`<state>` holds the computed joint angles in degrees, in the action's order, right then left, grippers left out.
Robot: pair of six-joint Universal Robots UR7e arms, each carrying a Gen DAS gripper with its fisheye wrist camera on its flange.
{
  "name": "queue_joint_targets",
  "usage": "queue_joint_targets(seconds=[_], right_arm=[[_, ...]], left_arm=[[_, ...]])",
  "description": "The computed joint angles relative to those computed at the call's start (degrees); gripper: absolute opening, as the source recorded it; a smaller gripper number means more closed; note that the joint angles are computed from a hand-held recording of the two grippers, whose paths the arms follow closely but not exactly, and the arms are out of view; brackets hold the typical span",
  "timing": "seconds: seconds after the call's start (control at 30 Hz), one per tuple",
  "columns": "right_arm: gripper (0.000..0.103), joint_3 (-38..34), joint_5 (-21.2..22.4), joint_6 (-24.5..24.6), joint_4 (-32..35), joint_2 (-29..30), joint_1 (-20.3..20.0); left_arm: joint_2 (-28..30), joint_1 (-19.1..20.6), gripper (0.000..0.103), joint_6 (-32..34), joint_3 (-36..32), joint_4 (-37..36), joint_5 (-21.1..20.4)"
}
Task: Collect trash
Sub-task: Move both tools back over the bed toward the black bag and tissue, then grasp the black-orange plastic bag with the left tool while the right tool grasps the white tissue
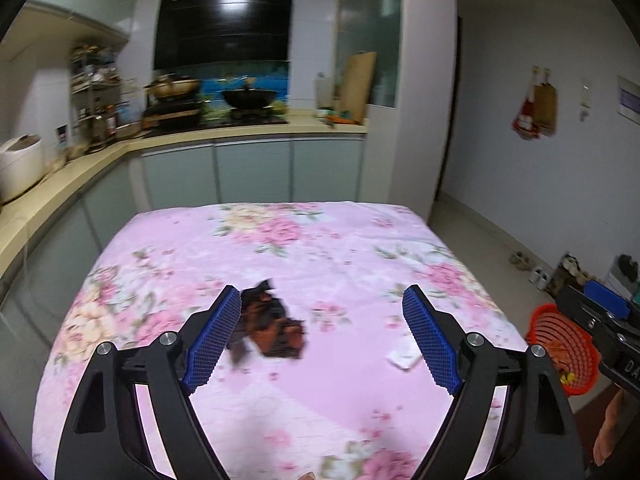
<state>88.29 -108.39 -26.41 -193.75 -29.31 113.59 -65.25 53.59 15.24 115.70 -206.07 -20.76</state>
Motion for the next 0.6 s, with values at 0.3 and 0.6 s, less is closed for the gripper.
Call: queue_joint_targets(seconds=[0.3, 0.6], right_arm=[[0.076, -3.0, 0.1, -0.2, 3.5, 2.4, 0.7], [0.076, -6.0, -1.3, 0.3, 5.9, 4.4, 0.1]], left_arm=[[-2.2, 2.1, 0.081, -3.5, 1.0, 1.3, 1.7], [-1.7, 5.5, 0.081, -6.9, -0.8, 4.8, 0.8]])
